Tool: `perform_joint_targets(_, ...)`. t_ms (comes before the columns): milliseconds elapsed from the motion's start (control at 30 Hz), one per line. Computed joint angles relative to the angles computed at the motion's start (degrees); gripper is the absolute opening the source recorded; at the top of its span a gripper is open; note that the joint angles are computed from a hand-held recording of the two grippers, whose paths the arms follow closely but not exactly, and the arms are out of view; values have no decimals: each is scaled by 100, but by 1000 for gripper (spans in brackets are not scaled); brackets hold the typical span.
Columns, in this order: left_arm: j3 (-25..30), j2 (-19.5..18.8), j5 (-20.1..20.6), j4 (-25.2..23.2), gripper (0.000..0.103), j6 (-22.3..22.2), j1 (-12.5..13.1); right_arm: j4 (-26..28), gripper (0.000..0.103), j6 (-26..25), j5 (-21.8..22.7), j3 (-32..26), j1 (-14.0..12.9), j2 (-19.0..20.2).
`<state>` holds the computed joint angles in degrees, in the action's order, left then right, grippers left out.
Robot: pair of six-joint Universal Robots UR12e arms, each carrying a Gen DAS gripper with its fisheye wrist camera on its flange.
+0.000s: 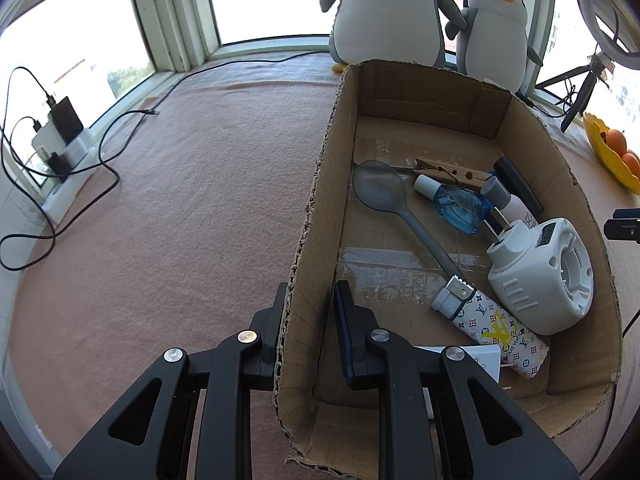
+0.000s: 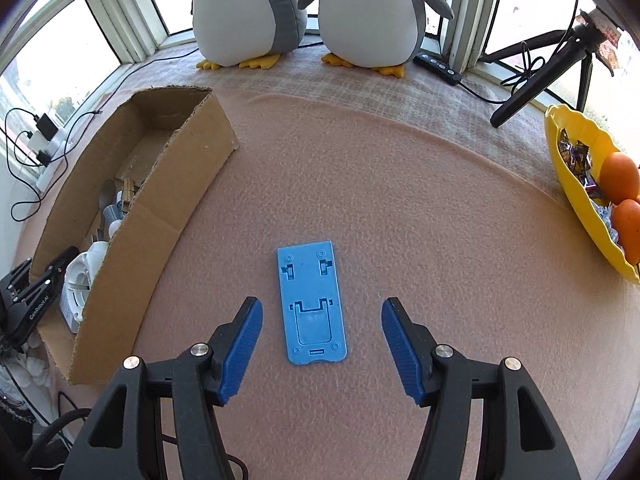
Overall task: Organize rigid objects
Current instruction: 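Move the open right tool back to the blue phone stand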
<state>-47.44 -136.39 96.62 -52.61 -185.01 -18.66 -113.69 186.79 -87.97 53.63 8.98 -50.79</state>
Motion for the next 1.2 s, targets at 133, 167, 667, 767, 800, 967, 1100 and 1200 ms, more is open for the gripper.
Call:
perform_joint_targets(133, 0, 0, 0, 0, 18, 0, 0, 327, 58, -345, -149, -188, 60, 113)
perform_joint_targets(167, -2, 1, -2, 2, 18, -4, 1, 391, 58, -392, -164, -226, 67, 137)
perform_joint_targets(667, 5, -2, -1, -3, 18, -3, -1, 924, 58, -620, -199, -693, 91, 432)
perform_joint_targets(767, -7, 3, -3, 5, 18, -6, 1, 973, 58, -665, -159, -747, 83, 464)
perform_joint_targets(800, -13, 6, -4, 9, 18, -9, 1, 1000, 58, -685, -139, -788, 77, 486)
perform_joint_targets(967, -16, 8, -5, 10, 18, -4, 3, 1192, 56, -748, -154, -1094, 95, 660)
perform_joint_targets(1100, -18, 9, -7, 12, 18, -7, 4, 1276, 43, -763, -143, -1251, 111, 741)
perform_joint_targets(1200, -15, 8, -6, 9, 18, -5, 3, 1326, 34, -728, -156, -1334, 138, 774)
